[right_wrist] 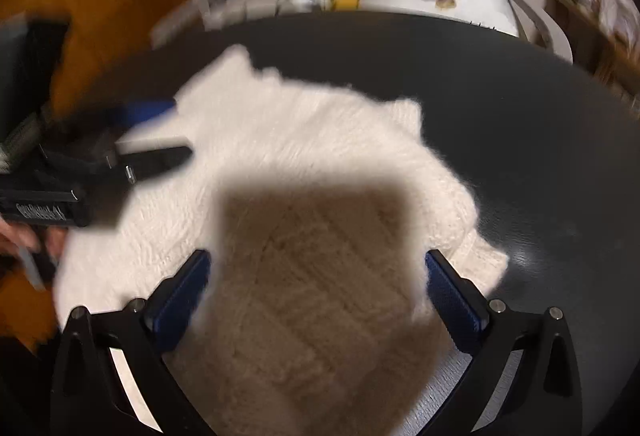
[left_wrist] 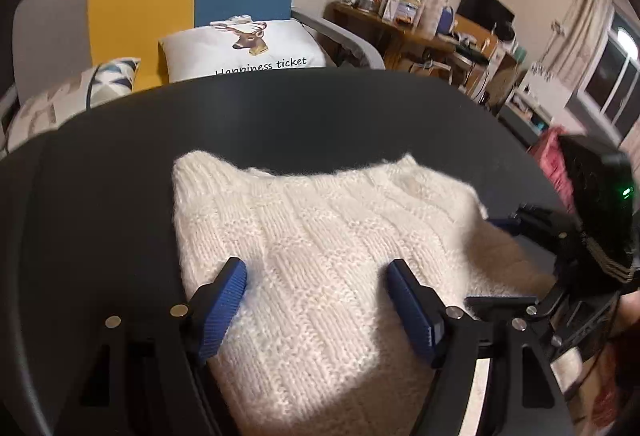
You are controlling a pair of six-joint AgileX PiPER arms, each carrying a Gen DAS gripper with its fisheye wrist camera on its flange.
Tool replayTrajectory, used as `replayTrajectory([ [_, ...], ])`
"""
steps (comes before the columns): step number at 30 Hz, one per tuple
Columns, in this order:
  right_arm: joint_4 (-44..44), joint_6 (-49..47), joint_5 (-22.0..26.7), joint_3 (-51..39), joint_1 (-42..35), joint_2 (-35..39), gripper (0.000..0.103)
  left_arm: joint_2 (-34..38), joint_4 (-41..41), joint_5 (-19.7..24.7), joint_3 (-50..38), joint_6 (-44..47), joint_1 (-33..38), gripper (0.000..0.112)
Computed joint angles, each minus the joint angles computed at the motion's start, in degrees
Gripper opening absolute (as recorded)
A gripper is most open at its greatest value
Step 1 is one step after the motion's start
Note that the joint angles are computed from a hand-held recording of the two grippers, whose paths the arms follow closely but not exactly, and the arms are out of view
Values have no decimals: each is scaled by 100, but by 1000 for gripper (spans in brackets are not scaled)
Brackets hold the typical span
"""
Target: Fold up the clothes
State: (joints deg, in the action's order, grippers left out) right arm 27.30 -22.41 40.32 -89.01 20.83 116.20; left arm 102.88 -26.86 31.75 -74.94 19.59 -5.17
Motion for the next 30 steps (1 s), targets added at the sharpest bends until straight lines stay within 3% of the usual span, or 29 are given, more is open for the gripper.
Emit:
replayTrajectory([
  [5,731,-332,183,154,-334,-217,103,-488,-1060,35,527,815,464,74],
  [9,1991,-1173,321,1161,-972,-864,103,-678,-2627,868,1055,2090,1404,73],
  [14,2511,-1512,747,2135,-1600,-1270,103,-747,-3504,1594,1733,2926,2103,73],
  [18,3310,-2174,617,2764,-1732,-1392,103,-366,-4121,2322,1967,3228,2385,74],
  [20,3869,-2466,758,2757,-1800,-1214,103,-169,-4451,2541,2021,3374,2466,74],
  [24,4169,-2484,1022,2282,-1669,-754,103,174,-4890,2868,1863,3443,2479,76],
  [30,4035,-2095,1051,1397,-1182,-151,103,661,-4618,2872,1099,2832,2090,79],
])
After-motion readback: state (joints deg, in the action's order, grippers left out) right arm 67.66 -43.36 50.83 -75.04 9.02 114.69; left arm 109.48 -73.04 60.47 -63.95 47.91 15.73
